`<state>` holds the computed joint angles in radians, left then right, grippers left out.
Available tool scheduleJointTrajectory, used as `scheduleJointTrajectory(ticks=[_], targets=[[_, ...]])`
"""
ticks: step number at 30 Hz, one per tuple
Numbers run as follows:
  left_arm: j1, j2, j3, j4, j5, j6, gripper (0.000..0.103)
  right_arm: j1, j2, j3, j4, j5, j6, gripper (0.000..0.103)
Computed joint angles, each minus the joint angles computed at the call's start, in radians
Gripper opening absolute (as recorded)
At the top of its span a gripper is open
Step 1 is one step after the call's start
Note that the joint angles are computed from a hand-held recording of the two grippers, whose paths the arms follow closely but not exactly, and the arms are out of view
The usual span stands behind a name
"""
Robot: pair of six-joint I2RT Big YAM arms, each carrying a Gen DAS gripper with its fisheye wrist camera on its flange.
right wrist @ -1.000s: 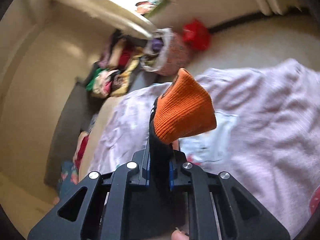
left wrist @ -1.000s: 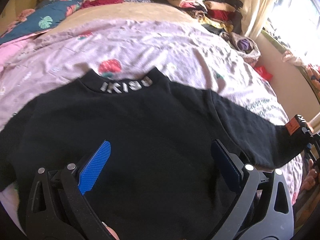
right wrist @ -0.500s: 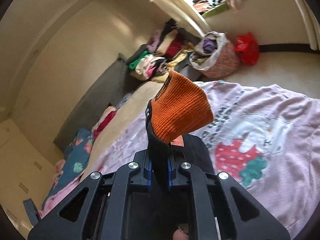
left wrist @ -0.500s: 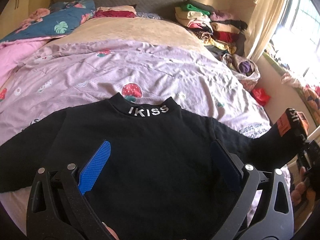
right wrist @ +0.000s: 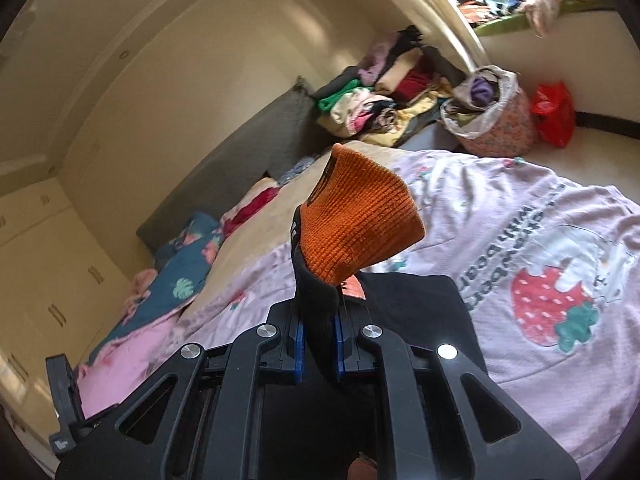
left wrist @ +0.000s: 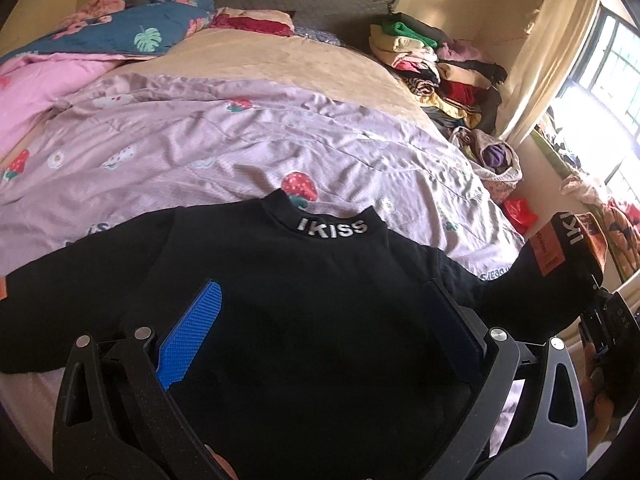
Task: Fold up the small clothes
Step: 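Lift the cuff and carry the sleeve across the chest toward the left tool, then open the right tool to release the cuff while the left tool grasps it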
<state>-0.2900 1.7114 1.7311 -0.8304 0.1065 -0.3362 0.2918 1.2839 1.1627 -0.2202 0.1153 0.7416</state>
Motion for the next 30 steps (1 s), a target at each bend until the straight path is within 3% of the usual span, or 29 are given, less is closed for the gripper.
scheduleJointTrajectory(ticks=[8, 13, 30], targets=[[0.067, -0.032, -0.059, 0.040, 0.138, -0.058, 0.094, 0.082, 0.066, 0.074, -0.025, -0.018, -0.081, 0.010], [0.098, -0.055, -0.106, 0.102, 0.201, -0.079, 0.094, 0.128, 0.114, 0.119, -0.048, -0.021, -0.134, 0.010], [0.162, 0.021, -0.128, 0.149, 0.422, -0.157, 0.094, 0.217, 0.318, 0.274, -0.190, -0.085, -0.268, 0.013]])
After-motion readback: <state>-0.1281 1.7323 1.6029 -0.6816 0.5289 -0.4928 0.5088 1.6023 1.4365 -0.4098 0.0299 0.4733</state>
